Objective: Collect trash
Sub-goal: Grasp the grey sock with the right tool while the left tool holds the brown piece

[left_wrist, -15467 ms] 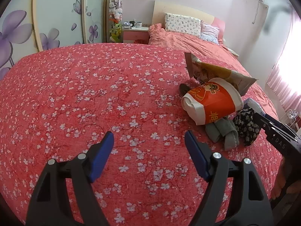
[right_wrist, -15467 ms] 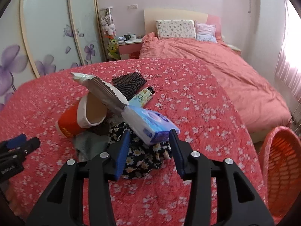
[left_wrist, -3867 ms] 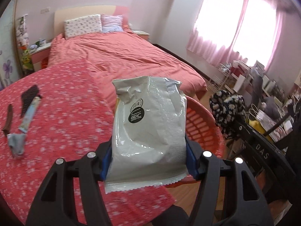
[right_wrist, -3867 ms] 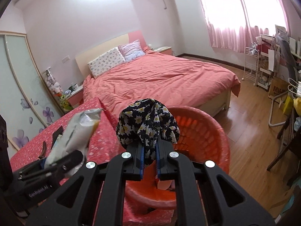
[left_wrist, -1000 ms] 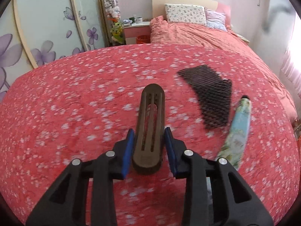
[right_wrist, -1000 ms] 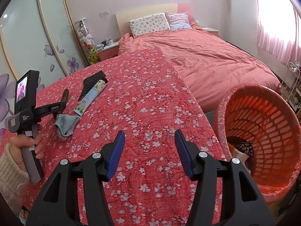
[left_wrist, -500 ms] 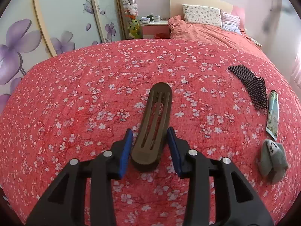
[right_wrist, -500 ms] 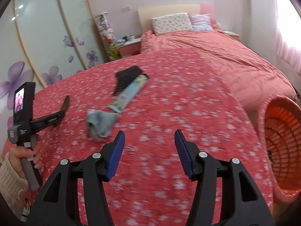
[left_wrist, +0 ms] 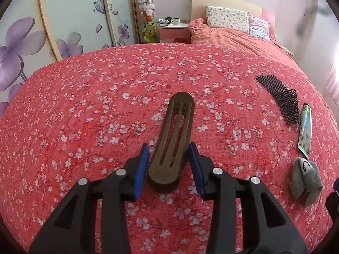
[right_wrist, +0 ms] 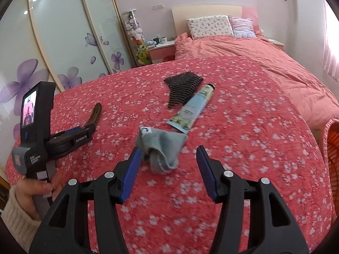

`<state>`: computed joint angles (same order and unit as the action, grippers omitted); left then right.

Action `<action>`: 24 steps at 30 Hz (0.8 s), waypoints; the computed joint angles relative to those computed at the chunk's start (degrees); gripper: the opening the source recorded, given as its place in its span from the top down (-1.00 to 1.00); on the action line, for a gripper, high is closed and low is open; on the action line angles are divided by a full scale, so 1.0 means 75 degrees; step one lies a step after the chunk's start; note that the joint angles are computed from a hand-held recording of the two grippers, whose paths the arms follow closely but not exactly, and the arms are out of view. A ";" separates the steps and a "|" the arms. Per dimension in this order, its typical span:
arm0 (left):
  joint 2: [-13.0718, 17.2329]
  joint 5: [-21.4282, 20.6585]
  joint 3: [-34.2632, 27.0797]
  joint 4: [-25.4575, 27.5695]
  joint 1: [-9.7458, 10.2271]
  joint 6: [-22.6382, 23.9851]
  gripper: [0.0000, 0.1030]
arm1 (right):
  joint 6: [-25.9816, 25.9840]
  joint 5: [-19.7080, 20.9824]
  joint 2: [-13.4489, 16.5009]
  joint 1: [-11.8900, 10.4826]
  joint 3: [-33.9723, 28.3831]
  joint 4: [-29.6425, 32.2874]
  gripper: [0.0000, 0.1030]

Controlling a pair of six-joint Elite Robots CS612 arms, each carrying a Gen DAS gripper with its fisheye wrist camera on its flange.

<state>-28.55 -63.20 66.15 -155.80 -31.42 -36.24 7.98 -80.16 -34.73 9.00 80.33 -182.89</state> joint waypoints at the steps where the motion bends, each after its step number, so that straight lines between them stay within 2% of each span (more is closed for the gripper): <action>1: 0.0008 0.0013 -0.0021 0.0026 -0.0004 0.0002 0.22 | 0.0046 -0.0020 0.0036 0.0022 -0.0085 0.0081 -0.07; 6: 0.0015 0.0000 -0.0034 0.0023 -0.0003 -0.0007 0.22 | 0.0130 -0.0115 0.0180 0.0099 -0.0397 0.0473 -0.04; 13: 0.0039 -0.0012 -0.0082 0.0038 -0.0012 -0.0031 0.22 | 0.0020 -0.0552 0.0392 0.0233 -0.0801 0.0891 0.00; 20: 0.0044 -0.0017 -0.0078 0.0023 -0.0017 -0.0046 0.22 | -0.0075 -0.0873 0.0426 0.0281 -0.0874 0.1114 0.20; 23: 0.0048 -0.0003 -0.0090 0.0045 -0.0016 -0.0061 0.22 | -0.0125 -0.0929 0.0395 0.0291 -0.0804 0.1086 0.23; 24: 0.0052 0.0003 -0.0100 0.0055 -0.0019 -0.0076 0.22 | -0.0128 -0.0937 0.0393 0.0290 -0.0798 0.1085 0.30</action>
